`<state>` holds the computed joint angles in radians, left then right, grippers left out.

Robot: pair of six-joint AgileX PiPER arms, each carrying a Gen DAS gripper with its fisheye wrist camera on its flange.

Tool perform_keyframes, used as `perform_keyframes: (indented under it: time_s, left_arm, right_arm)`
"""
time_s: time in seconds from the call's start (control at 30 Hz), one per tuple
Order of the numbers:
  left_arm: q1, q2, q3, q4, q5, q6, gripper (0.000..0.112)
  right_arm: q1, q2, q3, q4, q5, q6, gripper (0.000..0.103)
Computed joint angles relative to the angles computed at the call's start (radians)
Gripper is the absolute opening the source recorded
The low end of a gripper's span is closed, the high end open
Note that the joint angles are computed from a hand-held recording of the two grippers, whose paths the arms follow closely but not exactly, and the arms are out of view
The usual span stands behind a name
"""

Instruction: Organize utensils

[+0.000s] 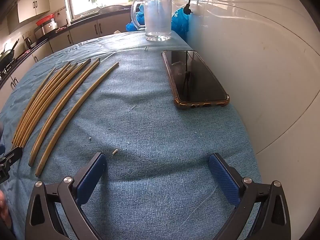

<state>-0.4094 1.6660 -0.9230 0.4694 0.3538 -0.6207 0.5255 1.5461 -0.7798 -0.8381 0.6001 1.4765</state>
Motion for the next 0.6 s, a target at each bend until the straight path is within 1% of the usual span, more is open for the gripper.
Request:
perform_keyframes:
  time_s: [0.1,0.3,0.33,0.6]
  left_arm:
    - [0.002,-0.001,0.003,-0.007,-0.010,0.003,0.103]
    - [0.005,-0.001,0.003,-0.021,-0.012,0.017,0.103]
    - [0.005,-0.001,0.002,-0.022,-0.011,0.017,0.103]
    - [0.003,-0.002,0.005,-0.017,-0.012,0.011,0.103]
  right_arm:
    - [0.006,0.001,0.003,-0.024,0.006,0.022,0.103]
    - [-0.005,-0.004,0.009,-0.021,-0.002,0.012,0.103]
    - [0.008,0.001,0.002,-0.026,0.012,0.022,0.103]
    - [0.009,0.002,0.000,-0.022,0.015,0.021,0.103]
